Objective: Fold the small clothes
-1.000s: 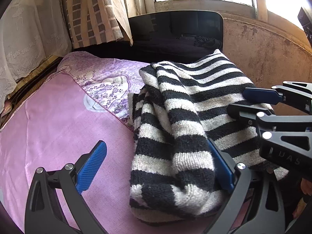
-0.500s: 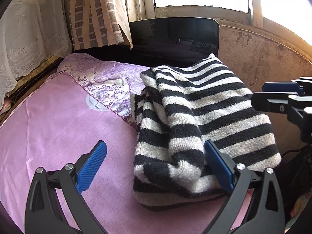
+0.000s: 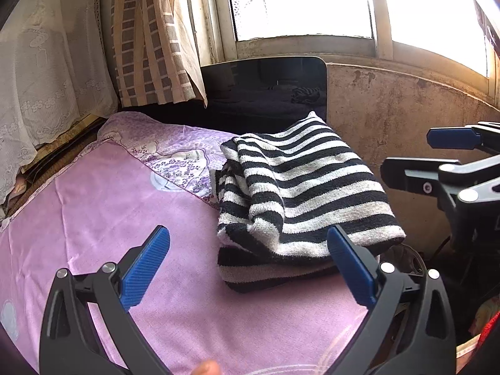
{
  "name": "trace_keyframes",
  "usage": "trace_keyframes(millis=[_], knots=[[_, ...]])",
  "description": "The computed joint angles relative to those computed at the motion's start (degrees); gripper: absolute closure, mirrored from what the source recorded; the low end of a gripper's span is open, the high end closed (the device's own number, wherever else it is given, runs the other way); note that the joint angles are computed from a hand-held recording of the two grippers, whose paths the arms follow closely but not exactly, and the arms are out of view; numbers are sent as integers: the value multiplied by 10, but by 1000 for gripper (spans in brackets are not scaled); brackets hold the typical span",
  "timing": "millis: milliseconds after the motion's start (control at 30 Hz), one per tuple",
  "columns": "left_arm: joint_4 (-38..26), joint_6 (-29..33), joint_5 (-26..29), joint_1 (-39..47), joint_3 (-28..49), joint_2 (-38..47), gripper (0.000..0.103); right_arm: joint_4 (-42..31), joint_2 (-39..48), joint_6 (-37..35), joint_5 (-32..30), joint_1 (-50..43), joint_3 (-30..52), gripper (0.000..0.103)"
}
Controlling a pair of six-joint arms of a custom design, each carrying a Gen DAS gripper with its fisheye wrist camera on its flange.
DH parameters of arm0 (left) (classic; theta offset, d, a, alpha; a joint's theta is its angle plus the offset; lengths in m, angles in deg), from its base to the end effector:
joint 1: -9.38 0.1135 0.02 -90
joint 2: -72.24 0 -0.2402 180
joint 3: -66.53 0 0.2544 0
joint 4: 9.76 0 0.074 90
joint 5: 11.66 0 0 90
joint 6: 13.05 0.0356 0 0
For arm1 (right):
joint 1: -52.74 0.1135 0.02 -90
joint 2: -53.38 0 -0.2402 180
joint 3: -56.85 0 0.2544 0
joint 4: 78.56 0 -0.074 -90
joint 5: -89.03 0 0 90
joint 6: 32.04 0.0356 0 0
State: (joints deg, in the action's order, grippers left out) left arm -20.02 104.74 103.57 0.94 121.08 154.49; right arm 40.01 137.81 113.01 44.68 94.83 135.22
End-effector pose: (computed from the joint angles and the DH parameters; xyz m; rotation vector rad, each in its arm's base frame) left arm 0.2911 -0.0585 0.1679 0.8973 1.9827 -0.2998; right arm 0.2304 0.1738 0.2344 0.4475 2.2461 -0.2951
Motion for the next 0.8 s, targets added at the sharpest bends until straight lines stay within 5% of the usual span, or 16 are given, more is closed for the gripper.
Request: trace_keyframes(millis=[333, 533, 800], knots=[[-62, 16, 21, 5, 12, -9, 5, 53, -28, 42, -108, -66, -85, 9], [-15, 11, 5, 0, -26, -40, 5, 77, -4, 43, -143, -79, -100, 9], [-48, 8, -2, -1, -1, -26, 5, 98, 1, 38, -170, -87, -107, 9]])
